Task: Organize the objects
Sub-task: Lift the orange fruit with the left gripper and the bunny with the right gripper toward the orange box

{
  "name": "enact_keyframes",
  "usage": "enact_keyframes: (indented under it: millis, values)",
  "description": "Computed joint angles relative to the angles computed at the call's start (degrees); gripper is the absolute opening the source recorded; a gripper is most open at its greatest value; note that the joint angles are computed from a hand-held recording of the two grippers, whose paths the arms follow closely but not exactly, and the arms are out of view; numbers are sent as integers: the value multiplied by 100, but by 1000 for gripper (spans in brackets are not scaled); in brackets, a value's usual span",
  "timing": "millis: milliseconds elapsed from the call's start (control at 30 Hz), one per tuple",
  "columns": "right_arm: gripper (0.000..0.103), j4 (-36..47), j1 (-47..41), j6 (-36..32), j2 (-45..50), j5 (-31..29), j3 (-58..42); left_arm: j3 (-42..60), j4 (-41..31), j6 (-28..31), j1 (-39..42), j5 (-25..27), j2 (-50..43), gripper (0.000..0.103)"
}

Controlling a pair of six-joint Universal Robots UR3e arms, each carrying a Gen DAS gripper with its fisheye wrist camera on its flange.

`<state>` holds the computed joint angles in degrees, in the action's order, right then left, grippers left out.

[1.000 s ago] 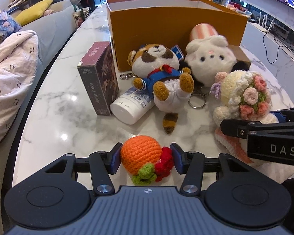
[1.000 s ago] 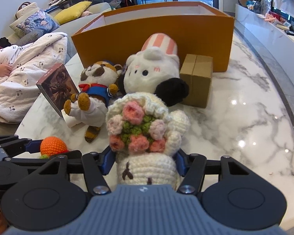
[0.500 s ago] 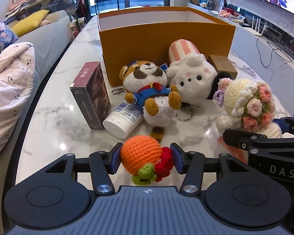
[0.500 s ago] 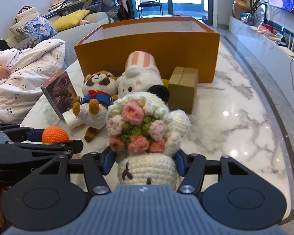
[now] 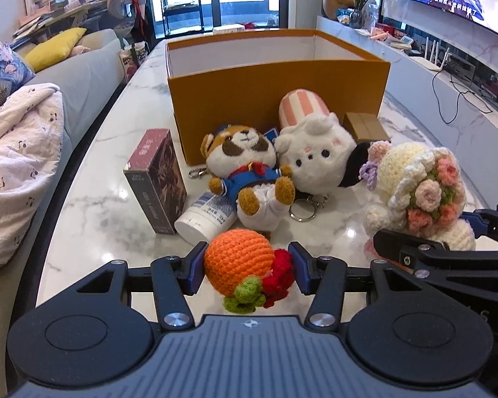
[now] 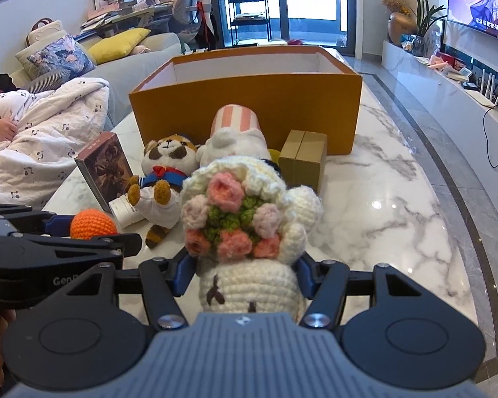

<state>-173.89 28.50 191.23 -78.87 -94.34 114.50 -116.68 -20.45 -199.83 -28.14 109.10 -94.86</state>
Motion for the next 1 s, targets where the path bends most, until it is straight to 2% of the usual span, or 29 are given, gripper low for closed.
enact_keyframes:
  millis: [667, 1000]
  values:
    - [62, -235, -230, -13, -246, -1, -173, 975, -64, 123, -70, 217, -261, 60]
    - [63, -168, -548, -151, -252, 321, -639, 1845, -285, 308, 38, 331, -577, 60]
